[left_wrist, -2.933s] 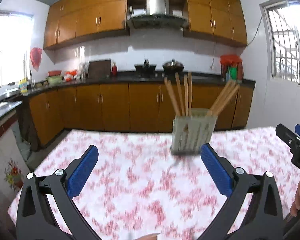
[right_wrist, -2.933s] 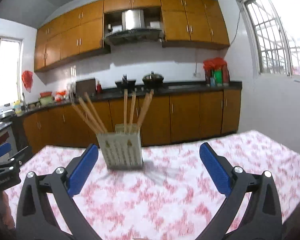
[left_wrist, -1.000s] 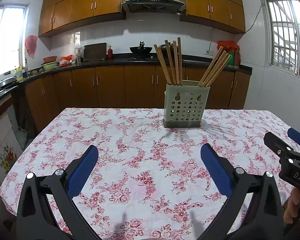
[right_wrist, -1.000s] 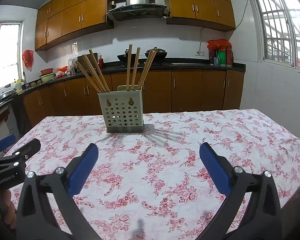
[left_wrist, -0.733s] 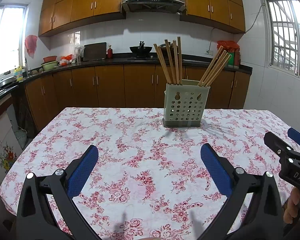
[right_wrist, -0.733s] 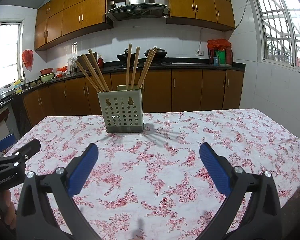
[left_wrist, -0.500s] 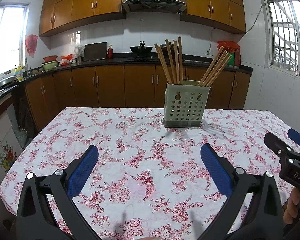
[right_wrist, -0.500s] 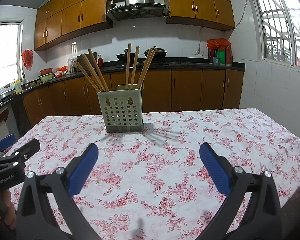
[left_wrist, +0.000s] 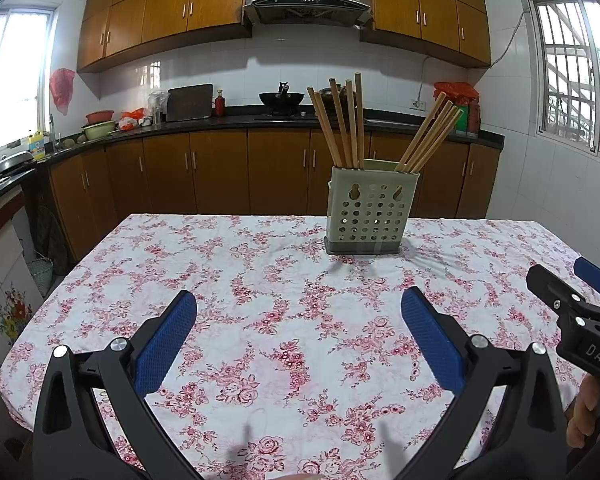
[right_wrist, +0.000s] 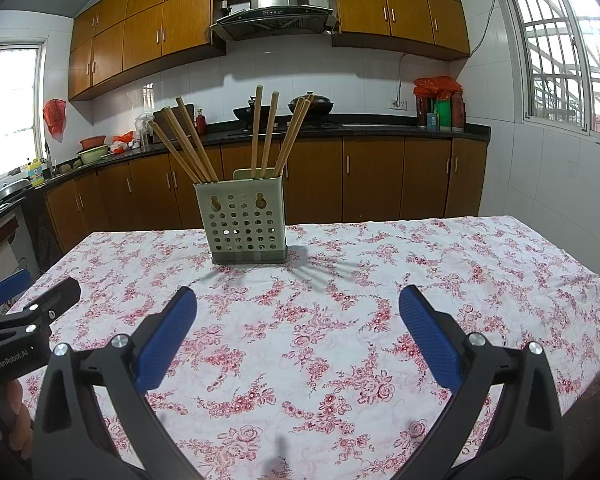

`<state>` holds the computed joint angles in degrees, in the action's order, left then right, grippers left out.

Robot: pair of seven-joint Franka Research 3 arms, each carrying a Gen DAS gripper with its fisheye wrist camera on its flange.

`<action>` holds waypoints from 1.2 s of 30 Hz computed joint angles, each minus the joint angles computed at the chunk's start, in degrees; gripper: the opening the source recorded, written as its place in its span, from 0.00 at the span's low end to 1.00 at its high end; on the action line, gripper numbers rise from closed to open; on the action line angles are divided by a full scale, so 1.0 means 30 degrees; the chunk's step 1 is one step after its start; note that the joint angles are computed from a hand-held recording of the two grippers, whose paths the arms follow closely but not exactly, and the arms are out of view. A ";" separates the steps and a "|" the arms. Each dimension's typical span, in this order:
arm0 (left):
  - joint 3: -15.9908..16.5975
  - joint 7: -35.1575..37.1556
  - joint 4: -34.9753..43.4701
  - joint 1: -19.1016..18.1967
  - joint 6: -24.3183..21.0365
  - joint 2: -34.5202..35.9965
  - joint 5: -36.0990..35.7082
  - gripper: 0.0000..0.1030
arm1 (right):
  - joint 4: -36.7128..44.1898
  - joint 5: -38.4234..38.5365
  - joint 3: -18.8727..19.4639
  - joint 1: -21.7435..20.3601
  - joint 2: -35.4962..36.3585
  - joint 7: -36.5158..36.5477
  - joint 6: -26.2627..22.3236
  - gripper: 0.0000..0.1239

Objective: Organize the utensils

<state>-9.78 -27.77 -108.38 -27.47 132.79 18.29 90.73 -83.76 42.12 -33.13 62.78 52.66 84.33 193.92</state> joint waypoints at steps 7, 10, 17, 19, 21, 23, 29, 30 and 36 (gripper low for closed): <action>-0.0016 -0.0005 0.0026 -0.0015 -0.0059 0.0021 -0.0024 0.98 | 0.0002 0.0030 0.0074 -0.0048 -0.0032 -0.0094 0.0027 0.80; 0.0002 -0.0029 0.0034 -0.0017 -0.0043 0.0036 -0.0011 0.98 | -0.0003 0.0049 0.0085 -0.0057 -0.0047 -0.0119 0.0015 0.80; 0.0019 -0.0016 0.0017 -0.0022 -0.0035 0.0019 -0.0025 0.98 | -0.0019 0.0028 0.0152 -0.0114 -0.0086 -0.0160 0.0031 0.80; 0.0015 -0.0023 0.0013 -0.0013 -0.0011 0.0014 -0.0034 0.98 | -0.0017 0.0042 0.0161 -0.0114 -0.0083 -0.0178 0.0042 0.80; -0.0001 -0.0049 0.0120 -0.0044 -0.0050 0.0116 -0.0103 0.98 | -0.0070 0.0058 0.0208 -0.0123 -0.0104 -0.0196 0.0087 0.80; 0.0003 -0.0071 0.0198 -0.0083 -0.0082 0.0185 -0.0189 0.98 | -0.0060 0.0102 0.0219 -0.0127 -0.0103 -0.0245 0.0087 0.80; 0.0067 -0.0093 0.0221 -0.0148 -0.0073 0.0201 -0.0234 0.98 | -0.0048 0.0165 0.0287 -0.0173 -0.0131 -0.0368 0.0094 0.80; 0.0067 -0.0086 0.0229 -0.0154 -0.0091 0.0206 -0.0244 0.98 | -0.0053 0.0165 0.0313 -0.0189 -0.0145 -0.0386 0.0100 0.80; 0.0066 -0.0051 0.0313 -0.0194 -0.0170 0.0260 -0.0305 0.98 | -0.0044 0.0222 0.0292 -0.0170 -0.0137 -0.0416 0.0091 0.80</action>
<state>-9.58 -27.92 -107.44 -28.05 132.28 19.07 89.82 -83.89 42.78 -32.26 62.27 52.25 83.08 194.20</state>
